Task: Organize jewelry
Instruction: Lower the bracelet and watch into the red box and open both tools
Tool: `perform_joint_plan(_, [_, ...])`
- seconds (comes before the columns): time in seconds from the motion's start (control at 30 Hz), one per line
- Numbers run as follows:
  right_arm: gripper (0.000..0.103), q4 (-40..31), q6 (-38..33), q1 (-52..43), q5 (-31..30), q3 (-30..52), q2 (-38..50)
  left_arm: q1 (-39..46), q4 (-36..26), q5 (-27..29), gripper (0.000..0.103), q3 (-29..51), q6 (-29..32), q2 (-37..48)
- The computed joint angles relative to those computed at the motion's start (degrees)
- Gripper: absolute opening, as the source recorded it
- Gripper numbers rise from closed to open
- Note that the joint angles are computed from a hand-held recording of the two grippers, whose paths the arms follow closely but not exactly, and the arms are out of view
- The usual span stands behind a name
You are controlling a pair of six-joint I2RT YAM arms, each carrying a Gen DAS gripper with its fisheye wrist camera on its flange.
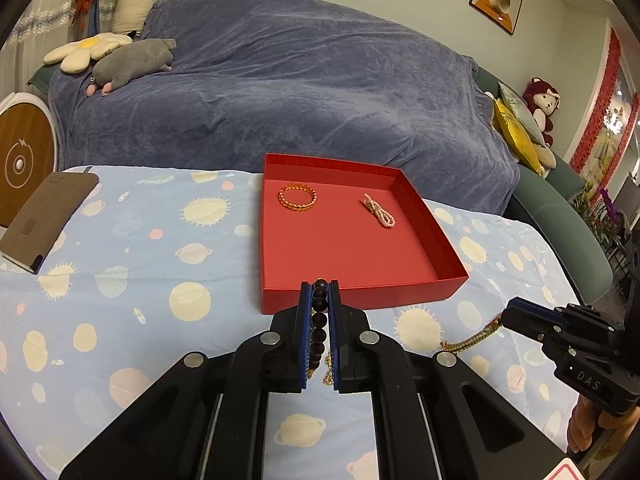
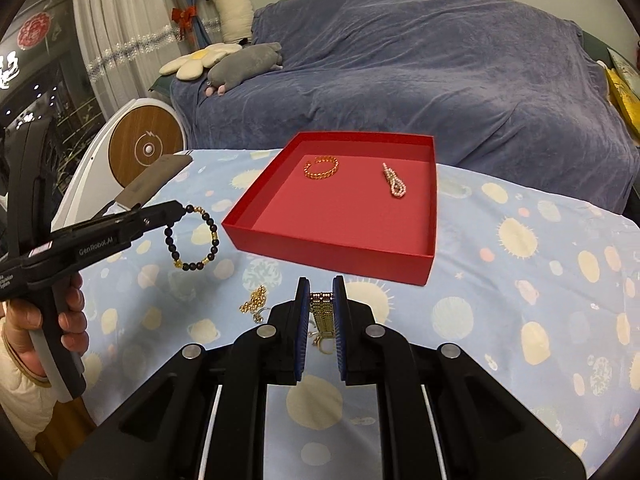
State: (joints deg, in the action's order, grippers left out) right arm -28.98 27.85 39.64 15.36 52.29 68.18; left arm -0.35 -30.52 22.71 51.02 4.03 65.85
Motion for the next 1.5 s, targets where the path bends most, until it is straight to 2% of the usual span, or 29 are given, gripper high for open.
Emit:
perform_joint_plan(0.2, [0.011, -1.49, -4.13, -5.58, -1.18, 9.84, 5.62, -3.44, 0.88, -1.02, 0.006, 6.79, -2.59, 6.24])
perform_joint_plan(0.43, [0.011, 0.29, -7.82, -11.53, -3.52, 24.58, 20.08, -6.87, 1.64, -3.45, 0.006, 20.91, -4.75, 20.56])
perform_joint_plan(0.67, [0.011, 5.39, -6.47, -16.24, -7.39, 31.62, 32.76, -7.98, 3.0, -4.43, 0.006, 32.35, -6.9, 34.72])
perform_joint_plan(0.8, [0.011, 6.38, -5.66, -17.63, -8.94, 33.35, 37.85, -8.54, 4.58, -4.81, 0.006, 35.65, -7.82, 40.72])
perform_joint_plan(0.9, [0.011, 7.27, -6.03, -18.21, -9.44, 31.24, 38.79, -9.0, 6.52, -6.69, 0.007, 35.26, -7.83, 42.92])
perform_joint_plan(0.97, [0.011, 7.71, -6.09, -18.73, -10.05, 28.68, 38.49, -8.57, 7.06, -6.32, 0.014, 34.22, -8.09, 43.61])
perform_joint_plan(1.0, [0.011, 7.87, -5.95, -18.95, -10.28, 27.33, 38.19, -8.36, 7.13, -6.49, 0.022, 33.8, -7.98, 43.79])
perform_joint_plan(1.07, [0.012, 9.03, -6.09, -19.07, -10.12, 23.94, 36.76, -7.97, 8.18, -7.06, 0.029, 31.65, -7.72, 42.93])
perform_joint_plan(1.1, [0.013, 9.39, -6.32, -18.95, -9.72, 22.17, 35.67, -7.71, 8.54, -7.13, 0.036, 30.53, -7.7, 42.18])
perform_joint_plan(1.13, [0.013, 9.54, -6.47, -18.88, -9.35, 20.67, 34.51, -7.41, 8.94, -7.42, 0.048, 29.41, -7.88, 41.34])
perform_joint_plan(1.2, [0.019, 9.9, -6.26, -18.84, -9.26, 17.11, 31.0, -6.67, 10.37, -7.53, 0.058, 26.18, -8.25, 38.59])
perform_joint_plan(1.37, [0.029, 9.06, -4.68, -17.63, -8.21, 9.14, 20.19, -4.67, 10.74, -7.81, 0.06, 17.71, -6.66, 29.77])
perform_joint_plan(1.47, [0.031, 7.26, -3.04, -15.61, -6.6, 5.01, 13.26, -4.14, 9.62, -9.84, 0.06, 12.36, -4.01, 23.78])
perform_joint_plan(1.5, [0.035, 6.58, -2.47, -14.49, -5.53, 3.37, 10.69, -4.17, 9.26, -11.02, 0.06, 10.53, -3.06, 21.65])
